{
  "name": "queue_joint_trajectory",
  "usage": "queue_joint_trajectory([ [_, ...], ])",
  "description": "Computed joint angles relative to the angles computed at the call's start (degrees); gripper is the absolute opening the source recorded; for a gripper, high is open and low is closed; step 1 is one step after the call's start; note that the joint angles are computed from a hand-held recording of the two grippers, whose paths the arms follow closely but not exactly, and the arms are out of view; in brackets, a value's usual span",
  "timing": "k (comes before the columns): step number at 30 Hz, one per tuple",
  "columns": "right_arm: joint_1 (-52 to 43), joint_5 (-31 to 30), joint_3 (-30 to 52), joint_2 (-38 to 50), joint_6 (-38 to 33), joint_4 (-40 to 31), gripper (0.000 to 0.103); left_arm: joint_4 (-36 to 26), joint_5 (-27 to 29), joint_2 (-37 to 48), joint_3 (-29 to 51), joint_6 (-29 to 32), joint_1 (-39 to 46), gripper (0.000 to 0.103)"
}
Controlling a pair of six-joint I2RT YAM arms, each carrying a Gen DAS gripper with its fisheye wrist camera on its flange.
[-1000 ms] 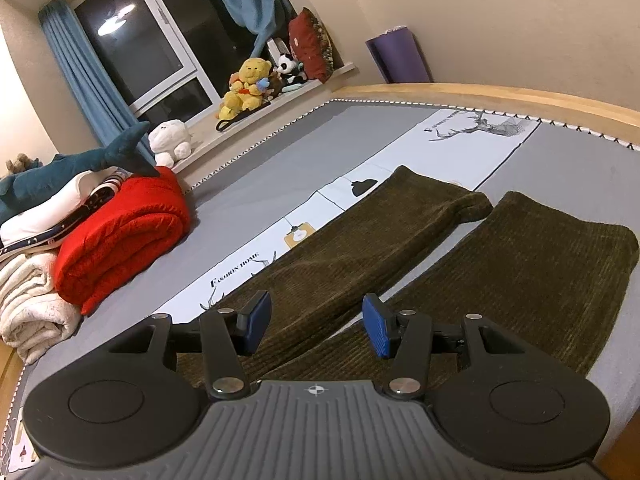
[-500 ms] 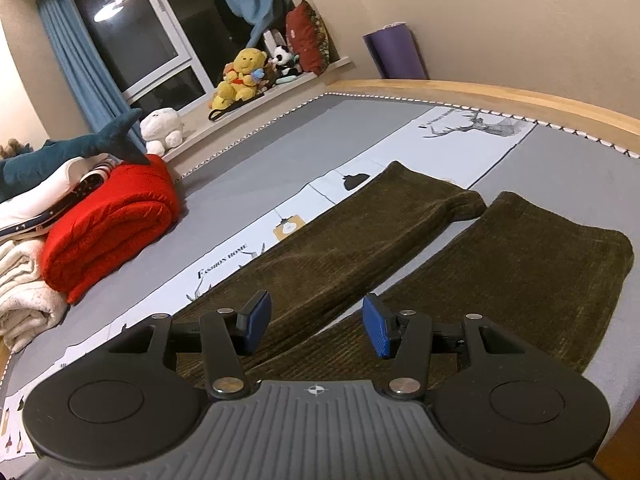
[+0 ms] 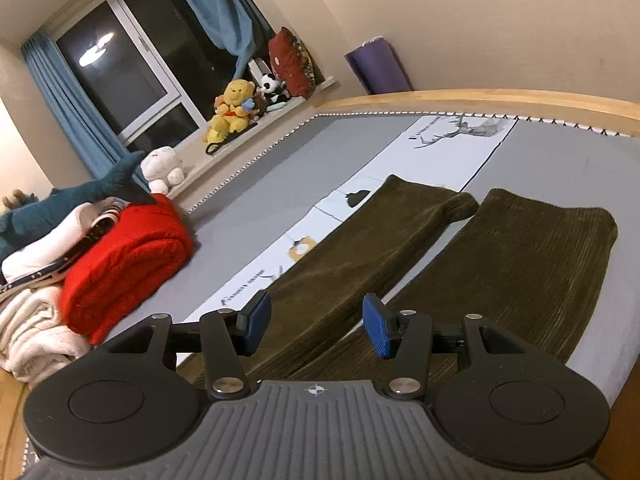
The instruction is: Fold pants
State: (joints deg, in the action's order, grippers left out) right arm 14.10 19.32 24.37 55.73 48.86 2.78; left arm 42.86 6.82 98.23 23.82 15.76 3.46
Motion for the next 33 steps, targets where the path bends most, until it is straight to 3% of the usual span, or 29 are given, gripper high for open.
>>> queue_joint_trajectory([
  [2,4.3,3.0,0.0,-1.6,0.8,-1.7,0.053,1.6,0.4,-1.0,-1.7,0.7,-0.1,0.082],
  [6,11.3,9.3,0.1,-3.1,-1.4,-4.0,0.053,-2.5,3.2,-2.4,-0.5,-2.3,1.3,0.082],
  [9,13.0,12.3,0.8,-3.4,-5.5,-4.6,0.053,-10.3,3.0,-4.6,3.0,-4.6,0.7,0.082],
  [11,11.5,10.2,2.0,-3.1,-6.6,-5.7,0.053,-20.9,3.4,-8.4,6.9,-8.9,0.2,0.077],
  [14,10.2,7.0,2.5,-1.3,-7.9,-6.2,0.053,-32.1,0.2,-15.3,10.7,-14.5,-2.7,0.068],
  [16,10.2,4.8,1.7,0.3,-9.0,-4.9,0.053,-36.8,0.4,-20.3,11.7,-15.7,-4.2,0.055],
  [19,11.2,2.7,0.4,2.4,-8.2,-2.0,0.053,-42.3,-2.2,-28.4,11.5,-14.5,-7.5,0.044],
  [26,14.6,2.1,-2.3,4.9,-10.6,7.6,0.053,-52.7,-7.7,-40.8,8.0,-15.2,-12.2,0.043],
  [33,11.3,-1.7,-3.5,9.7,-15.9,14.1,0.053,-58.5,-16.2,-47.3,4.7,-18.9,-18.8,0.043],
])
